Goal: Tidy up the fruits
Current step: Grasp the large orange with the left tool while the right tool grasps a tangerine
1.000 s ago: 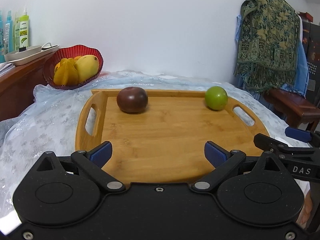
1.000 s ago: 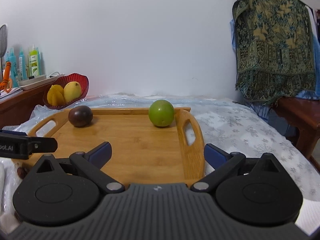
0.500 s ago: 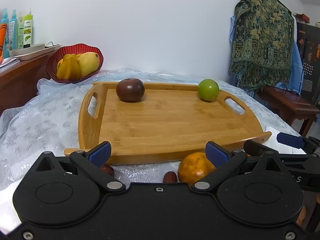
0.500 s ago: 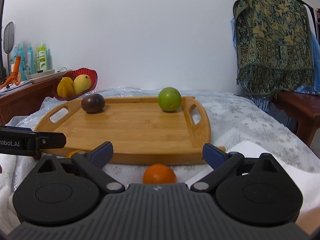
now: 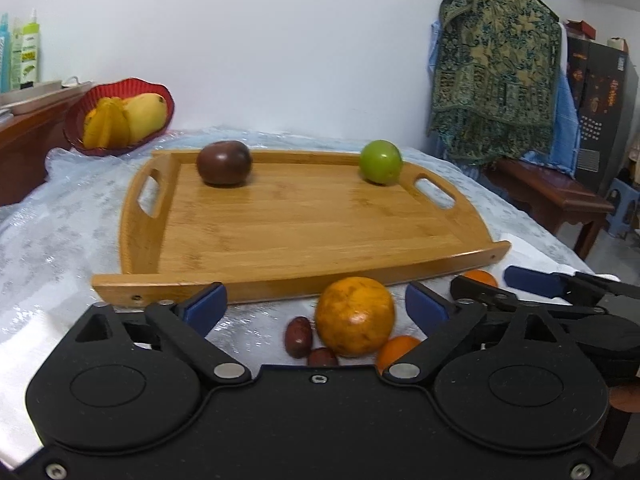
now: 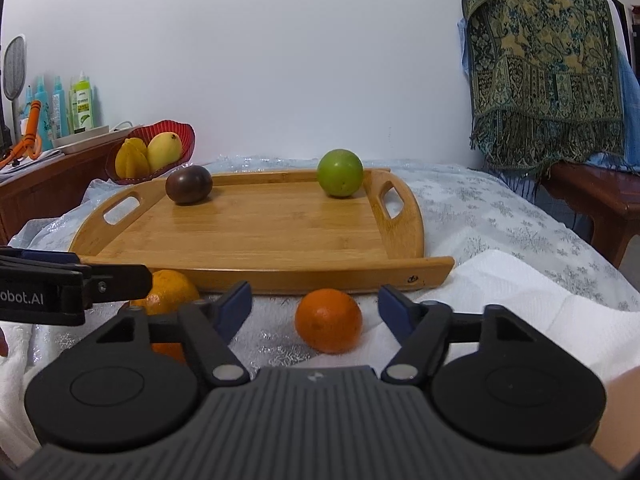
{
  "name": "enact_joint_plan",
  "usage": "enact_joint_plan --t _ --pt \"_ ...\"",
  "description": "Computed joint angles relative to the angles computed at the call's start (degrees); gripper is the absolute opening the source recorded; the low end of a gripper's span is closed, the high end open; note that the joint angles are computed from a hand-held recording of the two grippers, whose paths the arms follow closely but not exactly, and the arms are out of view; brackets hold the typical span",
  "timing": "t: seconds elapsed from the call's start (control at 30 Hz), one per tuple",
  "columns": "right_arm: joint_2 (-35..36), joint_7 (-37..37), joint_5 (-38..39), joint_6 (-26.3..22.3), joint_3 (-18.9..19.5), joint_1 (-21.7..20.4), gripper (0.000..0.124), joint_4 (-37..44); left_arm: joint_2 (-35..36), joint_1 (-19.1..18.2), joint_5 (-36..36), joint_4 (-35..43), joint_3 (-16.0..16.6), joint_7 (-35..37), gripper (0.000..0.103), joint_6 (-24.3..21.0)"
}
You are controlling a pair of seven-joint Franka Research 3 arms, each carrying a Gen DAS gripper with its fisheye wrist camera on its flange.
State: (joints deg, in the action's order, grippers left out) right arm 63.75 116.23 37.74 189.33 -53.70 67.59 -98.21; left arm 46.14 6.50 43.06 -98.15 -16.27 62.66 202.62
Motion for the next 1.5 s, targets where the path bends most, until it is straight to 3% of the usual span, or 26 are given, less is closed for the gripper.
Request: enact_joint_plan --t 0.13,0.33,0.57,0.7,0.93,1.3,1.5 --pt "-1.17 -0.26 -0.12 0.24 1.37 -0.83 0.067 -0.14 1.11 1.78 3.99 0.77 -2.16 0.1 0.071 0.62" --pt "-1.34 0.18 -0.92 -0.9 1.57 -1.18 0.062 0.33 1.94 2.86 8.35 1.74 -4.18 -0.73 0.057 -1.42" --pt "-2.21 2.61 -3.5 -2.03 2.1 -1.99 0.057 0.22 3.1 4.06 7.08 2.55 -6.59 1.16 0.055 -4.37" --pt "-3.15 3.42 -4.83 -2.42 3.06 -2.86 0.057 0.15 4.88 7.13 6.47 3.37 -11.24 3.46 0.054 -7.63" --pt "-3.87 4.97 -6.7 -2.94 3.91 -3.75 0.057 0.35 6.13 7.7 2.14 3.9 -13.33 8.49 0.054 -8.97" --pt "-3.72 6.84 -8.44 -3.42 3.68 -3.89 0.054 0.54 6.0 6.3 -4.71 3.18 -13.09 13.76 0.054 -9.58" --pt "-3.29 8.32 -9.09 -3.77 2.84 -3.43 0.044 0.38 4.38 3.75 -8.01 2.18 -10.18 14.06 0.049 -8.36"
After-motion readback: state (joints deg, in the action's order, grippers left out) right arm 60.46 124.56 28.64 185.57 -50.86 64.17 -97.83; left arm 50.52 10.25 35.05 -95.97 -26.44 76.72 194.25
